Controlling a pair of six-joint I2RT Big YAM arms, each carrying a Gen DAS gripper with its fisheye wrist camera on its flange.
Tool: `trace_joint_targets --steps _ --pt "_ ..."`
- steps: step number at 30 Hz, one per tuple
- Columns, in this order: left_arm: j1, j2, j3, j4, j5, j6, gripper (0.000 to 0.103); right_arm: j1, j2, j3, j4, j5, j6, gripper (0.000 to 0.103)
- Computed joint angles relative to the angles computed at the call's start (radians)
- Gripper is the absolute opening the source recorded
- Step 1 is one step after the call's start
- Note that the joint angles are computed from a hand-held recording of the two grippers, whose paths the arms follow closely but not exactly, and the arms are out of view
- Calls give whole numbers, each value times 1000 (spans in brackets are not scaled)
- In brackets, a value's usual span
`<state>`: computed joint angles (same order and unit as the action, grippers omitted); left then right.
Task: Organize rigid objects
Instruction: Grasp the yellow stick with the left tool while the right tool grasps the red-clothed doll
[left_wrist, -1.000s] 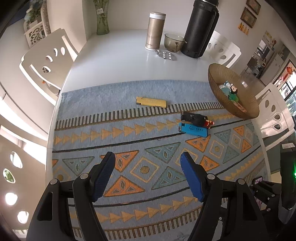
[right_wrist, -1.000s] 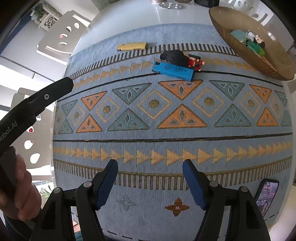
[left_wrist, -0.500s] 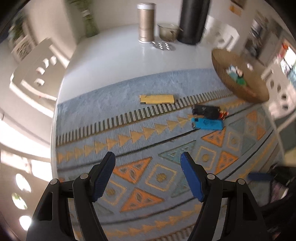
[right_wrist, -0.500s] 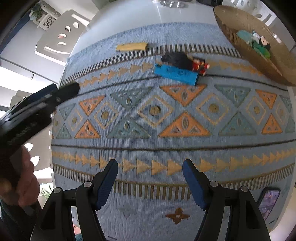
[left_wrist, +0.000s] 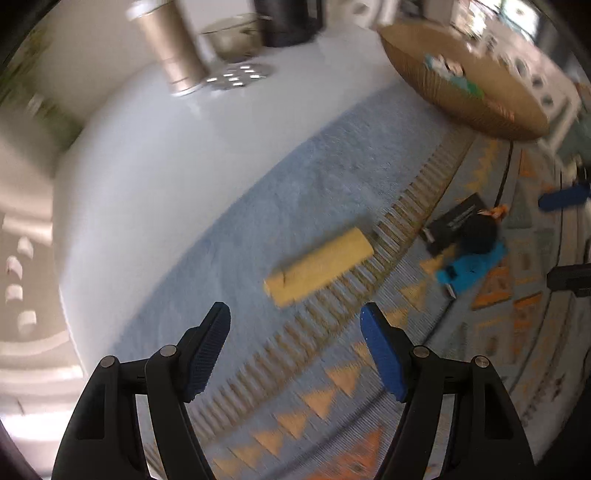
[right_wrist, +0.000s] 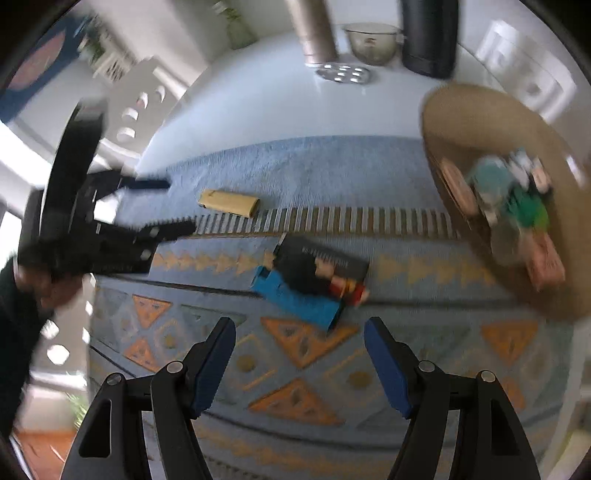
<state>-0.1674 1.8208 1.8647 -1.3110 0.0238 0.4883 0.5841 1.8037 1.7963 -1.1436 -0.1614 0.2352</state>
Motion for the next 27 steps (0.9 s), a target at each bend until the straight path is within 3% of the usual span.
trace_joint_targets --steps 4,7,11,13,14,15,17,19,22,25,27 --pt "-18 88 94 -71 19 125 71 0 65 68 -31 35 -149 71" --pt "-29 123 121 -79 4 179 73 -2 114 113 -56 51 -215 70" --pt "-24 145 155 -96 50 189 72 -6 158 160 -80 58 -258 55" --pt "-21 145 156 -101 75 181 63 -7 168 168 -73 42 -247 43" --pt "-17 148 164 -123 107 169 48 -5 165 164 -59 40 -234 38" --pt "-17 140 153 -119 117 154 38 -4 163 162 -53 34 -227 37" --pt "-28 97 91 -63 103 129 28 2 152 145 -28 52 -208 37" --pt "-33 63 42 -21 95 61 23 3 142 130 -12 59 -190 37" --pt "-20 20 -16 18 123 -136 22 -9 111 90 14 28 -124 37" --pt "12 -60 -105 52 194 -358 22 -44 55 33 38 -67 -3 37" --pt "30 -102 -150 46 216 -466 22 -71 5 -42 76 -192 103 37"
